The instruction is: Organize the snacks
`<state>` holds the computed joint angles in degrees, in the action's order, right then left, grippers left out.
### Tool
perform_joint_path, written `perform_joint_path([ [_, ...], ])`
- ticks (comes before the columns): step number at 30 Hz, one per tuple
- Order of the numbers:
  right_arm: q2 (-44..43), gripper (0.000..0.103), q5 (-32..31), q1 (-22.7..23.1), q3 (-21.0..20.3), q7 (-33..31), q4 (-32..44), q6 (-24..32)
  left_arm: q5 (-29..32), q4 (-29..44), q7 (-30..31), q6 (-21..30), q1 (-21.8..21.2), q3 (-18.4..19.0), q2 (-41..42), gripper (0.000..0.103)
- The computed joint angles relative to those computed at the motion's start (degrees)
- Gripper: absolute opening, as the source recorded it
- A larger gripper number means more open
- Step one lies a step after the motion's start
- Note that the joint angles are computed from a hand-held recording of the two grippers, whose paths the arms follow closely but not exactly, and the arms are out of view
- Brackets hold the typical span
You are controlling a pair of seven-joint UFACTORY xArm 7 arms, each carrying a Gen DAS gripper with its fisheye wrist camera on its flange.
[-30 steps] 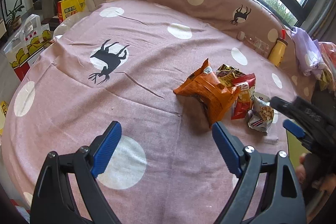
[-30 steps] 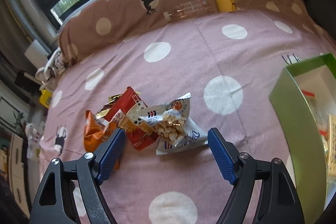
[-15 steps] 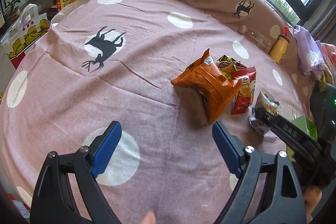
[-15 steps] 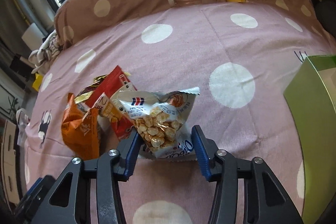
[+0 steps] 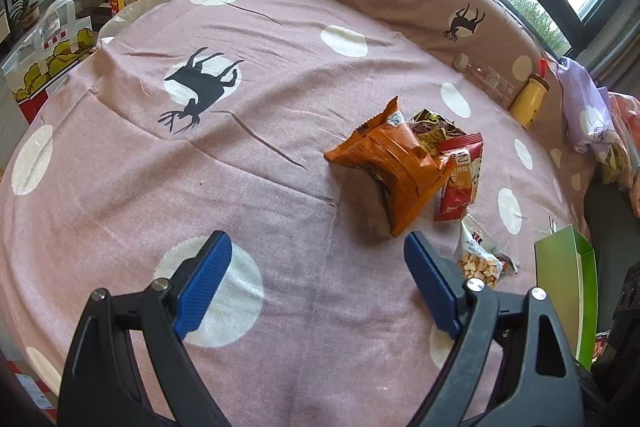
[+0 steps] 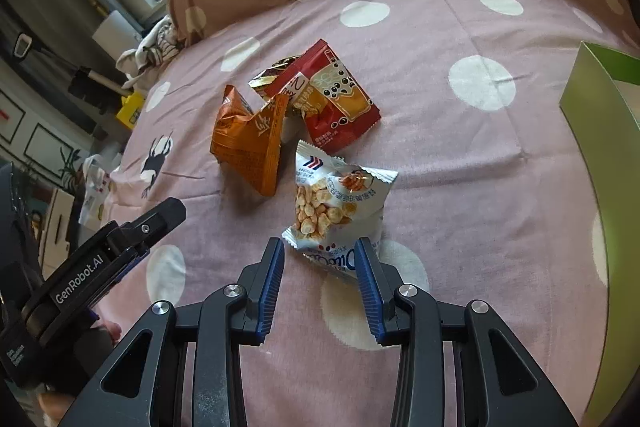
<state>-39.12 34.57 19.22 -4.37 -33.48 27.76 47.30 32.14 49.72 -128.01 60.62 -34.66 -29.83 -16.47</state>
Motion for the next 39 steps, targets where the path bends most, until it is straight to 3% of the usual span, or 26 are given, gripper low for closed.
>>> perform_joint_path([
  [4,0.2,0.042,4.2,0.4,-3.0,-1.8,0.7,-0.8,1.1,0.5,0.7,-0.5,0.0,-0.1,0.7,0.087],
  [6,1.0,0.052,5.2,-0.6,-2.7,-1.0,0.8,-2.1,2.3,1.3,1.2,-0.9,0.1,0.0,1.7,0.084],
  [11,4.6,0.060,6.6,-1.8,-3.3,0.3,2.2,-1.9,6.4,3.2,3.0,-3.7,-0.6,0.5,4.7,0.079],
  [13,6.3,0.061,7.3,-2.3,-3.6,0.2,3.1,-0.4,9.0,3.6,3.4,-6.5,-1.0,1.1,5.9,0.078],
  [16,7.6,0.062,9.0,-3.7,-3.9,0.2,3.8,1.3,14.4,2.4,1.6,-14.9,-0.7,2.6,6.9,0.074],
  [21,10.0,0.063,13.1,-5.3,-5.0,-1.6,5.2,4.3,17.3,3.0,1.2,-21.4,-0.8,4.2,9.5,0.074],
  [27,12.4,0.063,17.6,-7.3,-4.1,-4.4,6.6,8.6,18.9,6.3,5.5,-19.8,-3.2,5.4,13.3,0.074],
  [33,15.0,0.063,18.1,-8.2,-0.8,-4.8,7.1,9.4,18.1,5.7,7.1,-24.0,-4.0,8.0,15.0,0.073],
  [37,16.2,0.063,18.4,-7.6,0.8,-5.4,6.8,7.4,17.3,6.0,8.1,-24.5,-4.5,9.1,16.4,0.058],
  [39,15.5,0.063,18.5,-7.5,1.1,-6.1,6.3,6.5,19.0,5.2,6.3,-26.0,-4.5,9.6,16.2,0.057],
])
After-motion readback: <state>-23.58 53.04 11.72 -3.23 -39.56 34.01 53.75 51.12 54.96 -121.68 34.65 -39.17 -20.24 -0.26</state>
